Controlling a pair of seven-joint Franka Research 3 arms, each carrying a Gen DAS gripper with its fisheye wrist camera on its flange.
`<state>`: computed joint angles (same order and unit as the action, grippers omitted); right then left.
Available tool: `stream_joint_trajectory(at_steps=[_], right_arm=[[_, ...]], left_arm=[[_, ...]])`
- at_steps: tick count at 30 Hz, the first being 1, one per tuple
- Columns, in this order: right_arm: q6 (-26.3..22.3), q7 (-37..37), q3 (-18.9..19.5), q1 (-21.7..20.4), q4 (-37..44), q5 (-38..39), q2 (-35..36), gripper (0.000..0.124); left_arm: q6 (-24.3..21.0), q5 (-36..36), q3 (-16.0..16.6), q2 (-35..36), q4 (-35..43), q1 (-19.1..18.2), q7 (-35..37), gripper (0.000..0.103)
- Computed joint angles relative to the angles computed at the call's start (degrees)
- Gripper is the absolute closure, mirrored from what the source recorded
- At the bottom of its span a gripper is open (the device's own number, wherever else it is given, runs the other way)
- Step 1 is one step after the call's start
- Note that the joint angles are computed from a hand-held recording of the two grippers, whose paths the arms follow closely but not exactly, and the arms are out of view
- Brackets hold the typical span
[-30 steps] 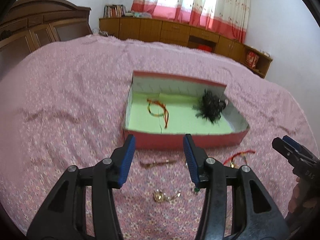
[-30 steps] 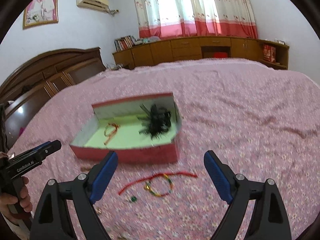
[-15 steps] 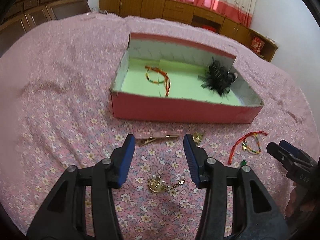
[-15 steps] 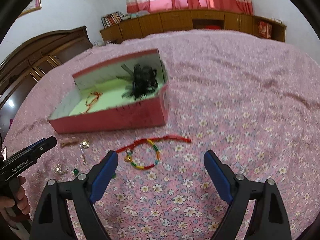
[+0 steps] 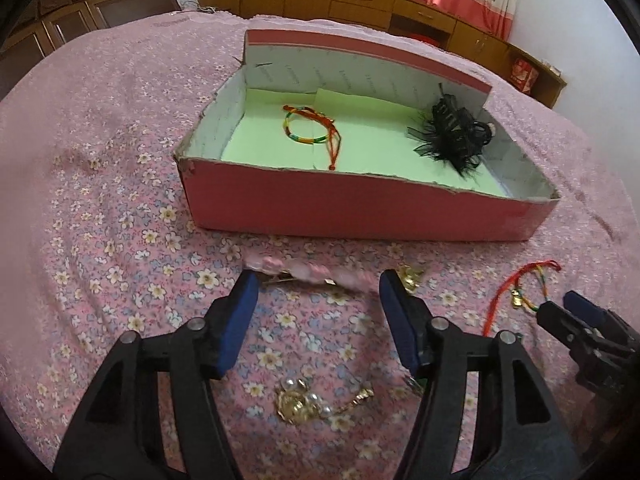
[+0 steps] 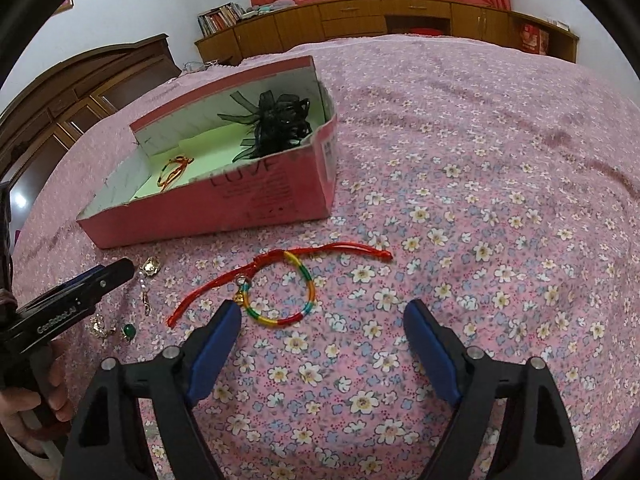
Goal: Organize jewelry
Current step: 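Move the left tool to the pink flower hair clip while the right tool approaches the red cord necklace, then grasp the pink flower clip with the left tool while the right tool grips the red cord necklace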
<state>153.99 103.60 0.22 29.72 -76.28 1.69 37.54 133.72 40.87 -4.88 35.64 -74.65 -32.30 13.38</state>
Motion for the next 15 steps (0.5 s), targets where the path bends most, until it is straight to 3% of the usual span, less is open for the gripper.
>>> stream_joint_trajectory(at_steps=[5, 11, 15], right_arm=[[-0.78, -0.66, -0.09, 0.21, 1.16, -0.48, 0.92, 0.051], [-0.83, -1.60, 0.31, -0.09, 1.06, 0.00, 1.05, 0.070], [-0.40, -1.83, 0.47, -0.16, 0.68, 0.36, 0.84, 0.090]], left_arm=[[-1.10, 0.66, 0.65, 0.71, 0.47, -0.23, -0.91, 0.047], [3.04, 1.35, 0.65, -1.35, -3.61, 0.68, -4.00, 0.048], [6.51, 2.98, 0.85, -3.75, -7.59, 1.12, -7.35, 0.049]])
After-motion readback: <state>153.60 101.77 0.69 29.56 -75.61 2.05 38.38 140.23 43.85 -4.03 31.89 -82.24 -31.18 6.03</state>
